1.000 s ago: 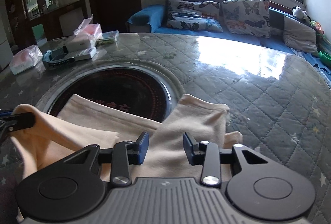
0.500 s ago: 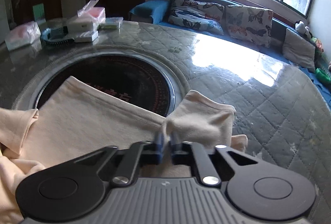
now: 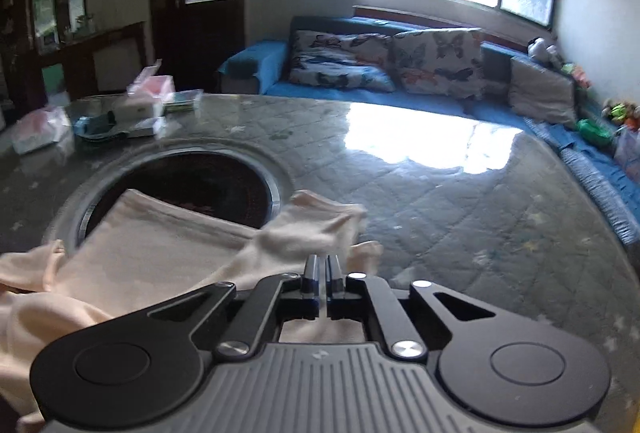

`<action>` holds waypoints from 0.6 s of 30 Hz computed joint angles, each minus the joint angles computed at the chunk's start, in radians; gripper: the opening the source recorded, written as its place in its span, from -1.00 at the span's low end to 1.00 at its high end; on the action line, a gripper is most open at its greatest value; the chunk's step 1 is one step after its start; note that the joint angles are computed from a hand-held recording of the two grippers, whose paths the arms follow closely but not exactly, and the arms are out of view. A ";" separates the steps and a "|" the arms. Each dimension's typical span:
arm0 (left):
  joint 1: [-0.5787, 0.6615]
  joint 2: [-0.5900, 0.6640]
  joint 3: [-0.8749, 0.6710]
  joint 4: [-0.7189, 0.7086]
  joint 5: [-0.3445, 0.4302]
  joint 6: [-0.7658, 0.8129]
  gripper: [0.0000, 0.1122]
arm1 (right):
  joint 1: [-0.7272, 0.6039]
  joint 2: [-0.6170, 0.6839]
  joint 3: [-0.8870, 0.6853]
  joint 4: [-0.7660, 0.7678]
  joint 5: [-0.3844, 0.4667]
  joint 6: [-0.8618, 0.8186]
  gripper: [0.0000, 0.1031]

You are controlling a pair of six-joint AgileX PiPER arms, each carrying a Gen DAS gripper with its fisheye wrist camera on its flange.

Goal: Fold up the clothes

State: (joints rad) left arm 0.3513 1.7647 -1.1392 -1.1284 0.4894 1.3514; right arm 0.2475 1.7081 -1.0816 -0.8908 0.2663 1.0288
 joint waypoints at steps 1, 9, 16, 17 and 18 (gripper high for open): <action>0.004 -0.001 0.004 0.006 0.001 -0.004 -0.88 | 0.005 0.011 -0.010 0.038 -0.009 -0.033 -0.86; 0.015 -0.017 0.041 -0.004 -0.005 0.073 -0.82 | 0.040 0.155 -0.168 0.482 0.005 -0.441 -0.45; 0.006 -0.002 0.029 0.013 0.004 0.069 -0.50 | 0.095 0.217 -0.236 0.474 0.100 -0.469 -0.32; 0.005 0.001 0.027 0.012 0.006 0.070 -0.49 | 0.105 0.219 -0.236 0.436 0.114 -0.444 -0.33; 0.004 0.003 0.025 0.013 0.006 0.069 -0.49 | 0.114 0.217 -0.232 0.388 0.126 -0.413 -0.37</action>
State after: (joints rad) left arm 0.3554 1.7678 -1.1144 -1.1153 0.4955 1.4201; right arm 0.3613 1.9252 -1.3134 -0.5026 0.3919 0.6163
